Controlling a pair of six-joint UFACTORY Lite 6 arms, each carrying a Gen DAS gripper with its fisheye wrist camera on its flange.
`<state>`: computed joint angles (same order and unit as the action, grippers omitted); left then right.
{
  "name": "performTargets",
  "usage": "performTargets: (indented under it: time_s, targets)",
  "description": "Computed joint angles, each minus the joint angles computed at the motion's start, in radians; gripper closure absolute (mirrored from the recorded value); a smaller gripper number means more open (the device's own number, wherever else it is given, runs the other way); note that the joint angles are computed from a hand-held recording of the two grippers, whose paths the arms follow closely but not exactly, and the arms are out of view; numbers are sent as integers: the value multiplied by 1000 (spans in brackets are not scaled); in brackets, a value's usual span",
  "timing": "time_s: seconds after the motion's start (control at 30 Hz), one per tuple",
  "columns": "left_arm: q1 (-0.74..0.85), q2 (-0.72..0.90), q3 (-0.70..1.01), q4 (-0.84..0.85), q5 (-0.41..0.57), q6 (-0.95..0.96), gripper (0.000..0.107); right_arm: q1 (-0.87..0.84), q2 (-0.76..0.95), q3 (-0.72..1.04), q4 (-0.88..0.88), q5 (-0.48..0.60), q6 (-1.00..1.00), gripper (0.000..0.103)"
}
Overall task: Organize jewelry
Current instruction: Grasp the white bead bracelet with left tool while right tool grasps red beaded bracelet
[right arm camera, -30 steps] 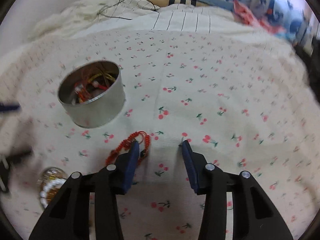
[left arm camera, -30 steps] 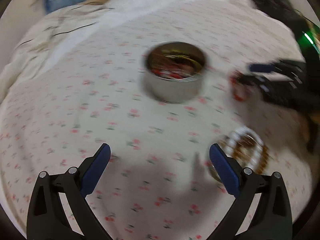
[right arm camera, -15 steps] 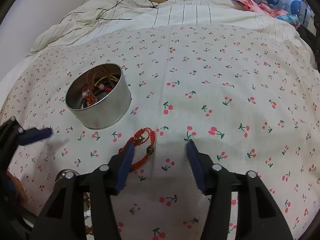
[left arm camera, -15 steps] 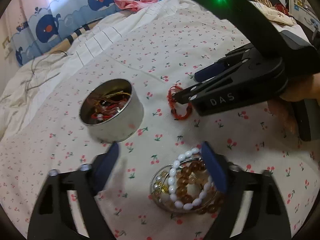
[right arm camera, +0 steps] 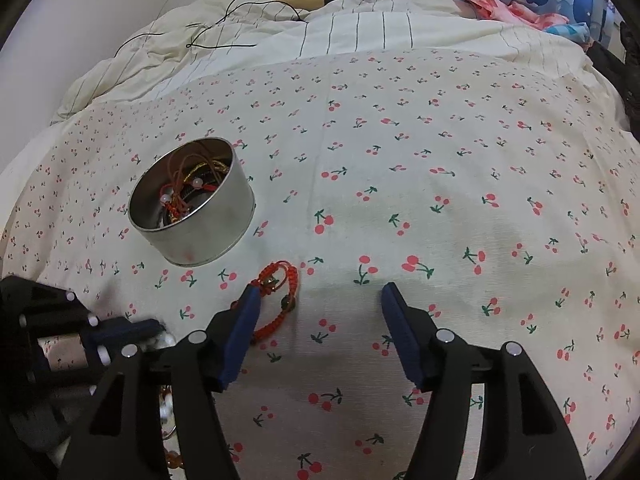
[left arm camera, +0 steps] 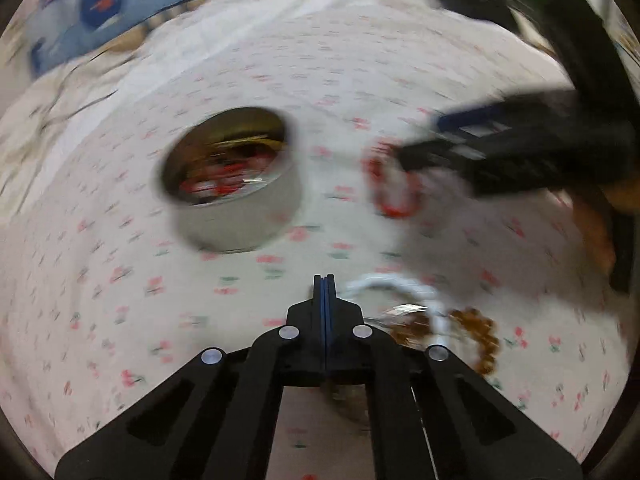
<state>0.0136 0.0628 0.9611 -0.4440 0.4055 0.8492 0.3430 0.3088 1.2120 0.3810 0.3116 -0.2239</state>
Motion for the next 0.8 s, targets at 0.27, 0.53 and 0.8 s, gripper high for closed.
performTargets:
  time_s: [0.27,0.53,0.8]
  targets:
    - [177,116,151,-241,264,123,104,-25,-21,-7,67,20,-82,37]
    - [63,46,40,-140,174,89,62,-22,-19,-7,53,23,-71,36]
    - [127,6,53,-115,134,-6,100,-32,-40,-19,44,9,-71,36]
